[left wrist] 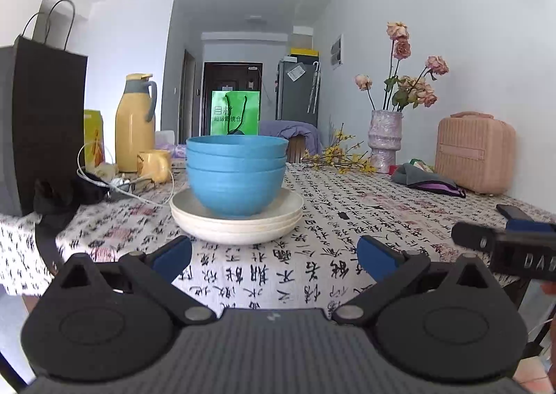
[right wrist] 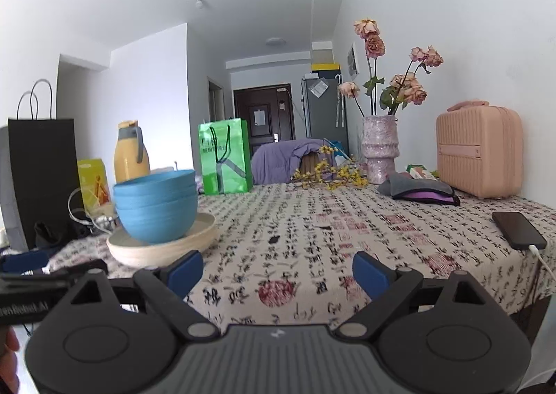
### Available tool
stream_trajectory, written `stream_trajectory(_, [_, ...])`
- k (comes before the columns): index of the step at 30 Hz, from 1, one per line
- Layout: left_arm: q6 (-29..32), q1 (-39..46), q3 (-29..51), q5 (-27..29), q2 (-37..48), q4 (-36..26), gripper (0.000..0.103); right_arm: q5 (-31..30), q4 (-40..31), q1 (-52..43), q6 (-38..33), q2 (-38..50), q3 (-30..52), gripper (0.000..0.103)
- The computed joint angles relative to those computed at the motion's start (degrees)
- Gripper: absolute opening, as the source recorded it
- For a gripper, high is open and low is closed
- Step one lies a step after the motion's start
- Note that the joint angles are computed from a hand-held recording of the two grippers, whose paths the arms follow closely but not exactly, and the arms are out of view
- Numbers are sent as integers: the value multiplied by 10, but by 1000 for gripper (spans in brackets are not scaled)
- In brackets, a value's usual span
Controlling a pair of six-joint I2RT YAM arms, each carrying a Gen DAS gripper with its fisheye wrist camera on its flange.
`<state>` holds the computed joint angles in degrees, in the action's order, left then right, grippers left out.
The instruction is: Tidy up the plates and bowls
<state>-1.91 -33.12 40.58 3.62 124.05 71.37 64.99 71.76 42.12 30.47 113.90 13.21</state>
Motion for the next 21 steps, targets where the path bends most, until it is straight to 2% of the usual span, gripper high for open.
stream_trajectory(3, [2,1,-33,0,0,50,103,25,-31,32,31,13,4,93])
stream_trajectory(6, [-3,4,-55,12,-16,41,103,47,-62,65,36,18,14,93])
stream_trajectory(8, [-2,2,-62,6,-11,53,103,58,-52,81,20,25,18,93])
stream_trajectory(10, [-1,1,-64,6,-8,60,103,57,-47,87,14,29,20,93])
stream_trajectory(15, [-5,1,-69,4,-8,76,103,51,-93,84,43,15,26,93])
stream_trajectory(21, [5,0,-67,9,-9,71,103,47,-93,80,49,12,22,93])
